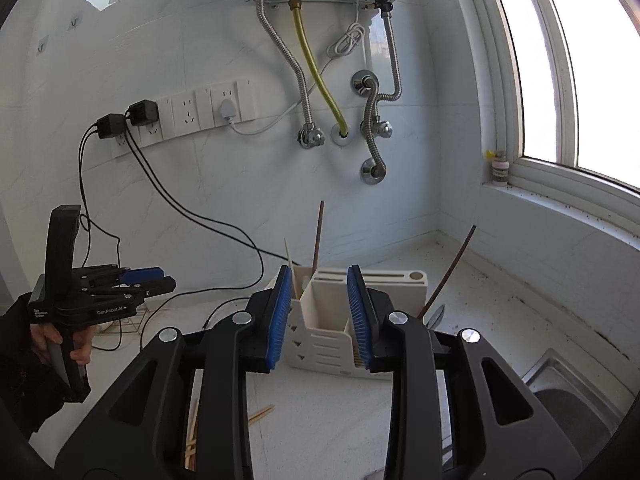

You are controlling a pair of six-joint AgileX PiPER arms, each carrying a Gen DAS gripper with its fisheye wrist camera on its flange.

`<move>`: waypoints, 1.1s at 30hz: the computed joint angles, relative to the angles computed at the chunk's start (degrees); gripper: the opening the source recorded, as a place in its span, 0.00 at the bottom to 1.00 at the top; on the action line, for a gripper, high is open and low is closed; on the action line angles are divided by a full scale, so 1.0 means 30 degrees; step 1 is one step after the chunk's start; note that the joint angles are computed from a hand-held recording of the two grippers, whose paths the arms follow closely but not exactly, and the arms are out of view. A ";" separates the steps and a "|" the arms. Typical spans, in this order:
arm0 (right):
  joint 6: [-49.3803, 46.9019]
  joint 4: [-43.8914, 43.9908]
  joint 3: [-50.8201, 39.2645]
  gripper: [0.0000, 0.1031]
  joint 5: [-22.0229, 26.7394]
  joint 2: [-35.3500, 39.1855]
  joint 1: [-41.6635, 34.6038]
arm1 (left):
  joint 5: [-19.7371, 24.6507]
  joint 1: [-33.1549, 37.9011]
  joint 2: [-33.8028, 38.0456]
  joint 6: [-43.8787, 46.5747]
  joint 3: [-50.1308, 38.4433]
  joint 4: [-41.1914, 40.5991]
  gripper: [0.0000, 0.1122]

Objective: Organize utensils
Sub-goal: 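Move both tools back down toward the black spoon and chopsticks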

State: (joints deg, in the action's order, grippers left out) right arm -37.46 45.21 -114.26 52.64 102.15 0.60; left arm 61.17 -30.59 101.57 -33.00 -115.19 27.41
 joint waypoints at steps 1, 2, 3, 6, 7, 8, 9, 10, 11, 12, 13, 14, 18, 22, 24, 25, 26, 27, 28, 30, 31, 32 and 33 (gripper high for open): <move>-0.0542 0.0174 0.1258 0.27 -0.0146 -0.0513 0.0024 | -0.0286 -0.0101 -0.0533 -0.0217 0.1142 -0.0152 0.34; -0.1015 0.0322 0.2414 0.27 -0.0213 -0.0969 0.0053 | -0.0610 -0.0244 -0.1085 -0.0515 0.2376 -0.0170 0.34; -0.1482 0.0512 0.3515 0.27 -0.0232 -0.1380 0.0062 | -0.0853 -0.0374 -0.1522 -0.0741 0.3363 -0.0244 0.34; -0.2709 0.0745 0.6277 0.27 -0.0160 -0.2297 0.0188 | -0.2009 -0.0775 -0.3047 -0.1015 0.6699 -0.0779 0.34; -0.3155 0.0695 0.7222 0.27 -0.0200 -0.2620 0.0280 | -0.2493 -0.0850 -0.3599 -0.0893 0.7876 -0.1106 0.34; -0.3523 0.0458 0.8110 0.27 -0.0321 -0.2948 0.0433 | -0.2847 -0.0970 -0.4058 -0.0887 0.8926 -0.1237 0.34; -0.3760 0.0043 0.8889 0.27 -0.0460 -0.3230 0.0640 | -0.3187 -0.1068 -0.4481 -0.0945 0.9944 -0.1371 0.34; -0.3889 -0.0366 0.9703 0.27 -0.0704 -0.3557 0.0851 | -0.3444 -0.1213 -0.4906 -0.1014 1.0967 -0.1539 0.34; -0.4030 -0.0678 1.0422 0.27 -0.0810 -0.3810 0.1009 | -0.3671 -0.1299 -0.5306 -0.1069 1.1939 -0.1728 0.34; -0.4002 -0.0967 1.1011 0.27 -0.0852 -0.3977 0.1160 | -0.3904 -0.1282 -0.5637 -0.0961 1.2794 -0.2052 0.34; -0.3983 -0.1108 1.1456 0.27 -0.0736 -0.4066 0.1195 | -0.4113 -0.1228 -0.5892 -0.0809 1.3541 -0.2408 0.34; -0.4075 -0.1121 1.1833 0.27 -0.0490 -0.4083 0.1240 | -0.4393 -0.1165 -0.6202 -0.0778 1.4321 -0.2730 0.34; -0.3966 -0.1566 1.3317 0.33 -0.0489 -0.4244 0.1685 | -0.5650 -0.0958 -0.7587 -0.0526 1.7254 -0.3969 0.34; -0.4068 -0.1848 1.4204 0.35 -0.0315 -0.4027 0.2320 | -0.7104 -0.0703 -0.8711 0.0718 1.9656 -0.5973 0.34; -0.4079 -0.2443 1.4633 0.38 -0.0529 -0.3990 0.2836 | -0.7507 -0.0754 -0.8942 0.1182 2.0381 -0.6469 0.34; -0.3889 -0.2824 1.4658 0.38 -0.0642 -0.3919 0.3114 | -0.7662 -0.0795 -0.9008 0.1285 2.0699 -0.6641 0.34; -0.3737 -0.3180 1.4824 0.38 -0.0813 -0.3943 0.3338 | -0.7793 -0.0771 -0.9034 0.1466 2.0903 -0.6919 0.34; -0.3706 -0.3364 1.4911 0.38 -0.0760 -0.3911 0.3433 | -0.7893 -0.0774 -0.9055 0.1550 2.1071 -0.7072 0.34; -0.3687 -0.3458 1.5018 0.38 -0.0772 -0.3903 0.3500 | -0.8019 -0.0791 -0.9129 0.1485 2.1307 -0.7080 0.34; -0.4022 -0.3495 1.5543 0.38 -0.0969 -0.4026 0.3520 | -0.8284 -0.0695 -0.9340 0.1504 2.1710 -0.7327 0.34; -0.4064 -0.3623 1.5726 0.38 -0.1083 -0.4054 0.3570 | -0.8416 -0.0632 -0.9428 0.1471 2.1913 -0.7396 0.34; -0.4003 -0.3830 1.5901 0.38 -0.1285 -0.4077 0.3653 | -0.8460 -0.0526 -0.9451 0.1517 2.2008 -0.7482 0.33; -0.3925 -0.4041 1.6070 0.38 -0.1545 -0.4100 0.3747 | -0.8524 -0.0433 -0.9484 0.1668 2.2120 -0.7630 0.33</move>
